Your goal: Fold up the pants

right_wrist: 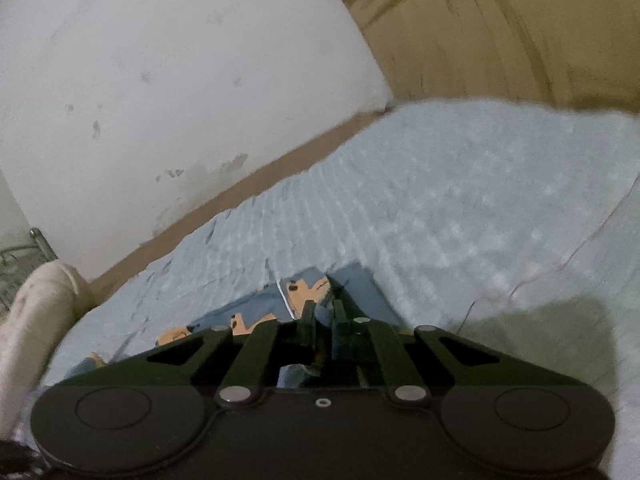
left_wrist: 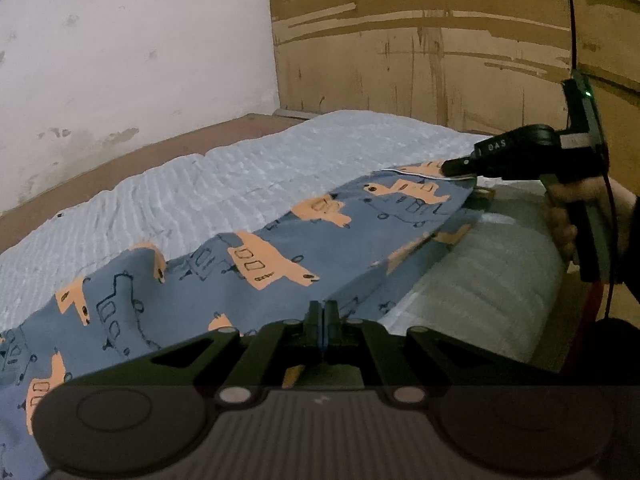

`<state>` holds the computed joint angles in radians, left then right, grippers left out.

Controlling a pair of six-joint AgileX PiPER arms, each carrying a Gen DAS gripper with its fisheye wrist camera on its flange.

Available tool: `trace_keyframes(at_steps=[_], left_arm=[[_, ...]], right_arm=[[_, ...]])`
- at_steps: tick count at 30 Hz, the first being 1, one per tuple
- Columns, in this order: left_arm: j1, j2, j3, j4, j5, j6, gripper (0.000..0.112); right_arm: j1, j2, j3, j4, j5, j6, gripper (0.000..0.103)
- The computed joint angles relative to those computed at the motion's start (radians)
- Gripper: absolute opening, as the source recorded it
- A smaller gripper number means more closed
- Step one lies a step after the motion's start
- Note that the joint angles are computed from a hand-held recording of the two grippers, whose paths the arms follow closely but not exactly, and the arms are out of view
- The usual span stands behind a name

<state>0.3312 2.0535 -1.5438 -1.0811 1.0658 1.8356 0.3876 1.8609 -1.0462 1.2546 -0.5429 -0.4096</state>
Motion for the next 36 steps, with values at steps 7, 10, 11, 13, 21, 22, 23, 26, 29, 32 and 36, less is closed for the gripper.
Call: trace_keyframes(at_steps=[7, 10, 11, 13, 21, 22, 23, 26, 29, 32, 36], left_arm=[[-0.026, 0.005, 0.01, 0.004, -0.021, -0.007, 0.0], [-0.031, 0.016, -0.007, 0.026, -0.018, -0.046, 0.0], [-0.031, 0.022, -0.017, 0.033, -0.01, -0.061, 0.001], [-0.028, 0.032, -0.033, 0.041, 0.002, -0.085, 0.01], [-0.013, 0.017, -0.009, 0.0, -0.002, -0.094, 0.068], [-0.015, 0.015, -0.009, -0.001, -0.007, -0.1, 0.073], [-0.019, 0.014, -0.008, -0.003, -0.019, -0.105, 0.076], [-0.031, -0.001, 0.015, -0.013, -0.087, -0.109, 0.082], [-0.023, -0.016, 0.019, -0.029, -0.112, -0.135, 0.089], [0.001, -0.037, 0.022, -0.074, -0.124, -0.151, 0.096], [0.027, -0.044, -0.06, -0.069, -0.128, -0.241, 0.099]], right_arm=[[0.085, 0.007, 0.042, 0.097, -0.196, -0.126, 0.005], [0.081, 0.027, 0.038, 0.134, -0.18, -0.161, 0.005], [0.083, 0.031, 0.041, 0.135, -0.184, -0.162, 0.005], [0.091, 0.035, 0.037, 0.144, -0.197, -0.175, 0.007], [0.099, 0.018, 0.04, 0.216, -0.24, -0.279, 0.045], [0.093, 0.016, 0.041, 0.231, -0.229, -0.3, 0.049], [0.085, 0.018, 0.036, 0.25, -0.215, -0.334, 0.052], [0.088, 0.042, 0.012, 0.29, -0.236, -0.424, 0.055], [0.107, 0.048, -0.01, 0.335, -0.284, -0.455, 0.061], [0.133, 0.029, -0.015, 0.345, -0.294, -0.497, 0.077], [0.173, -0.018, -0.021, 0.317, -0.259, -0.539, 0.092]])
